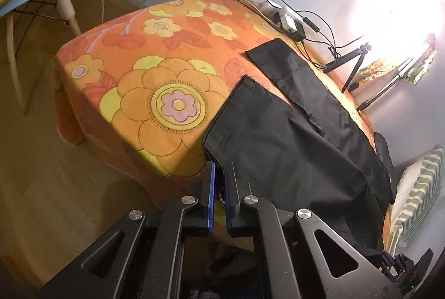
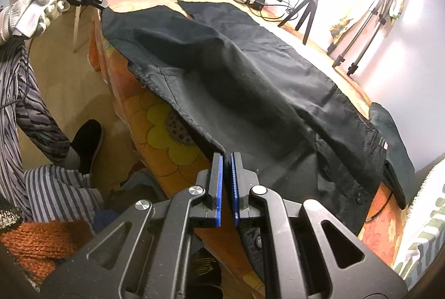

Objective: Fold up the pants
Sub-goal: 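Close the right tool on the trouser edge while the left tool grasps beside it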

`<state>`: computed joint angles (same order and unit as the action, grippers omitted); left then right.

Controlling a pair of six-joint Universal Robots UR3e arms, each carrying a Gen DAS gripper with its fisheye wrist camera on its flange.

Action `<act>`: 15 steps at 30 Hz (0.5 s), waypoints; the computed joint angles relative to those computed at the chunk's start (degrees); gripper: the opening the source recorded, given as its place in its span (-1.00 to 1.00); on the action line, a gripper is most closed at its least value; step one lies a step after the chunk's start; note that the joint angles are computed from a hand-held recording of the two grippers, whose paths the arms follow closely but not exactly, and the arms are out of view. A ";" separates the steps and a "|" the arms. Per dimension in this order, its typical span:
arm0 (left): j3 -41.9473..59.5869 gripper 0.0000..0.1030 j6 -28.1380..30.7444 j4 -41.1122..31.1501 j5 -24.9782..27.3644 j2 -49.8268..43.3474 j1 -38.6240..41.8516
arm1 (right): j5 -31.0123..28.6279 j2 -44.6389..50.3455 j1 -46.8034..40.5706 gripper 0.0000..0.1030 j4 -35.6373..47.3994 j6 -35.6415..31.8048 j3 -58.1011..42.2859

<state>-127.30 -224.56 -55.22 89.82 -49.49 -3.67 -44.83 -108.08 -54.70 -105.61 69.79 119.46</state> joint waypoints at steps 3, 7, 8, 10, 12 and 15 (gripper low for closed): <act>-1.10 -0.92 1.06 1.36 -2.41 -0.68 1.20 | 0.12 -0.22 0.37 -0.88 -0.84 1.19 0.14; -2.67 -0.91 2.09 0.35 -5.30 0.55 3.50 | 0.28 -0.79 0.07 -0.88 -0.49 1.05 0.44; -3.16 -0.91 2.46 -0.35 -6.30 1.61 4.74 | 0.32 -0.80 -0.01 -0.88 -0.19 0.92 0.30; -3.50 -0.89 2.65 -1.11 -7.01 2.42 5.55 | 0.37 -0.68 -0.12 -0.88 0.19 0.72 0.09; -3.16 -0.83 2.29 -1.89 -6.47 1.98 5.14 | 0.39 -0.76 -0.19 -0.88 0.33 0.58 0.10; -3.09 -0.78 1.92 -3.00 -6.53 1.49 5.01 | 0.36 -0.82 -0.19 -0.88 0.44 0.57 0.08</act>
<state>-130.39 -222.64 -58.23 83.29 -48.00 1.34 -44.47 -108.90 -54.88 -105.17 70.36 119.54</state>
